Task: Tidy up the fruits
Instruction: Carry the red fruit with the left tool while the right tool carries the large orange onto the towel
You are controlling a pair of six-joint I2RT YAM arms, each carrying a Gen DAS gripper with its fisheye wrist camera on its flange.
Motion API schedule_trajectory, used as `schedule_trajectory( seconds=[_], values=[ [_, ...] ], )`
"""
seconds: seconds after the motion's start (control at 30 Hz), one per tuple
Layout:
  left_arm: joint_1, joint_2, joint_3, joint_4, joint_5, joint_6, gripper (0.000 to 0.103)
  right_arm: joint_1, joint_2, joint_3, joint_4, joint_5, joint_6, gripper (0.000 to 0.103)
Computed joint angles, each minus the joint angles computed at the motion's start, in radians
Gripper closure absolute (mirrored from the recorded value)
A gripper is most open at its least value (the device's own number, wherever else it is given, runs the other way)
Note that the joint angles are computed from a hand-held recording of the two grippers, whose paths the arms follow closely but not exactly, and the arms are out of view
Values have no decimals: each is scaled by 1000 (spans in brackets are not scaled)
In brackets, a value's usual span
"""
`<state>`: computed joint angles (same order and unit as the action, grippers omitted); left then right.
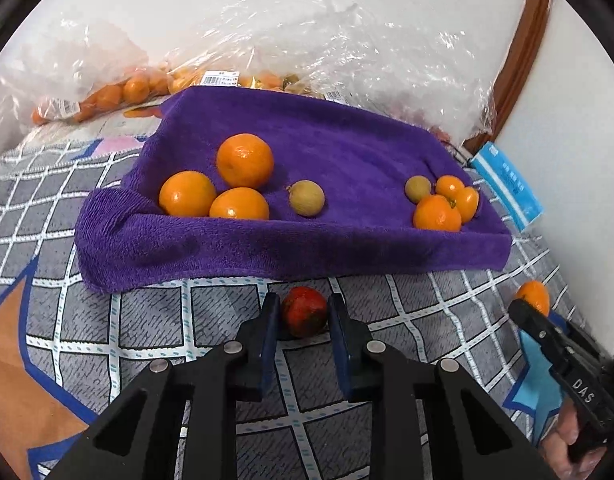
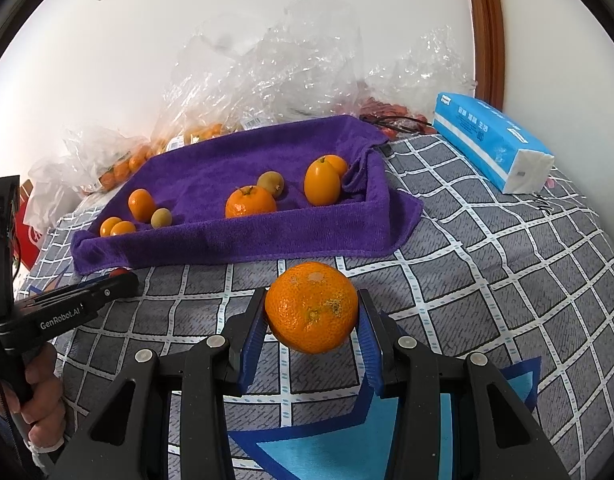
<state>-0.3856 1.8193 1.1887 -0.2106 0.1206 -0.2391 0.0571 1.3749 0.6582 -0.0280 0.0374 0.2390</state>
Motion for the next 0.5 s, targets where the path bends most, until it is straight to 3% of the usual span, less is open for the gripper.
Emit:
schedule_trajectory(
  seconds=[0.5],
  values=[
    [30,-52,-80,110,62,-42,80,10,-2,0,-2,15,15,60]
  ],
)
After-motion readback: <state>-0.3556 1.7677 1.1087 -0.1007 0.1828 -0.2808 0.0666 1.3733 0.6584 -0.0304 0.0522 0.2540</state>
